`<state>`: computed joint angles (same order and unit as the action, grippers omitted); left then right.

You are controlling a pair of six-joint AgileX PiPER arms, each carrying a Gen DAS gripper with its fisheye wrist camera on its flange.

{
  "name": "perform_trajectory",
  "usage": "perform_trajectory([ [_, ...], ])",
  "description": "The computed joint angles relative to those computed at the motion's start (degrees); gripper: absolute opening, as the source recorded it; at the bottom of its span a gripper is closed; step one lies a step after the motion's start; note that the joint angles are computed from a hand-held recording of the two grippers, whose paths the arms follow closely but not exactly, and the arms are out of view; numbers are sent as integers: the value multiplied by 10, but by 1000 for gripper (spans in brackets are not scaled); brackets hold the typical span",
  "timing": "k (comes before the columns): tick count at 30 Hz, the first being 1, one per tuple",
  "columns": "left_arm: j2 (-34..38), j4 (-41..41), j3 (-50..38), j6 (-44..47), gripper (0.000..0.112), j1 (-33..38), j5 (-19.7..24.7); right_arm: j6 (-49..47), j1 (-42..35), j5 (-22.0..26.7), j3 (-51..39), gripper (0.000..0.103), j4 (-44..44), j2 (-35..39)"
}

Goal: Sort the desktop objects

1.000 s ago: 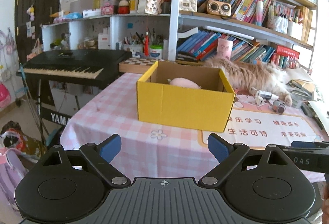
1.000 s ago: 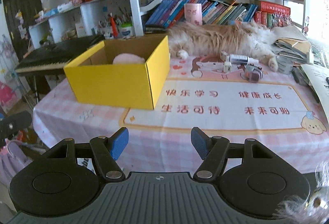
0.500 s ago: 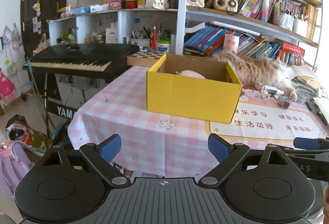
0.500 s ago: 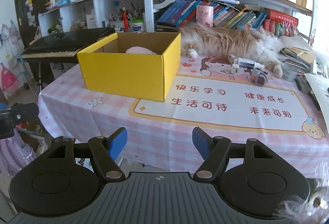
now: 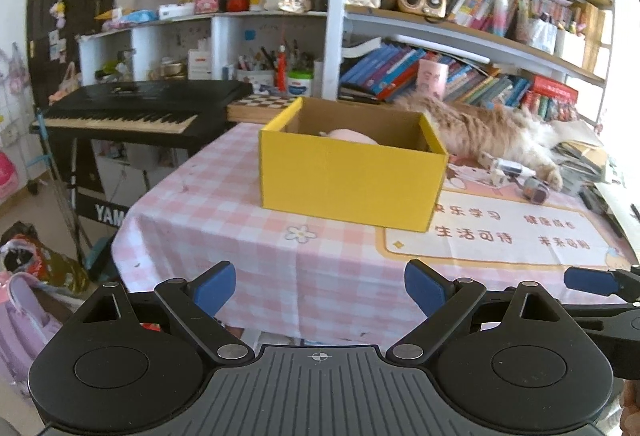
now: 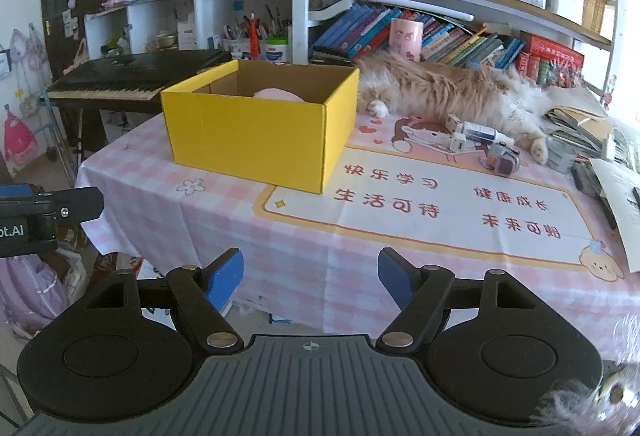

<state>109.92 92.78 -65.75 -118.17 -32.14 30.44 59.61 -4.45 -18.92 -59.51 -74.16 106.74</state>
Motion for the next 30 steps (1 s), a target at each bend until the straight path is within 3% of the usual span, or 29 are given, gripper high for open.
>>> perform_trajectory([
  [30, 56, -45, -81, 131, 94, 7, -127, -8, -26, 89, 33, 73, 84, -15],
])
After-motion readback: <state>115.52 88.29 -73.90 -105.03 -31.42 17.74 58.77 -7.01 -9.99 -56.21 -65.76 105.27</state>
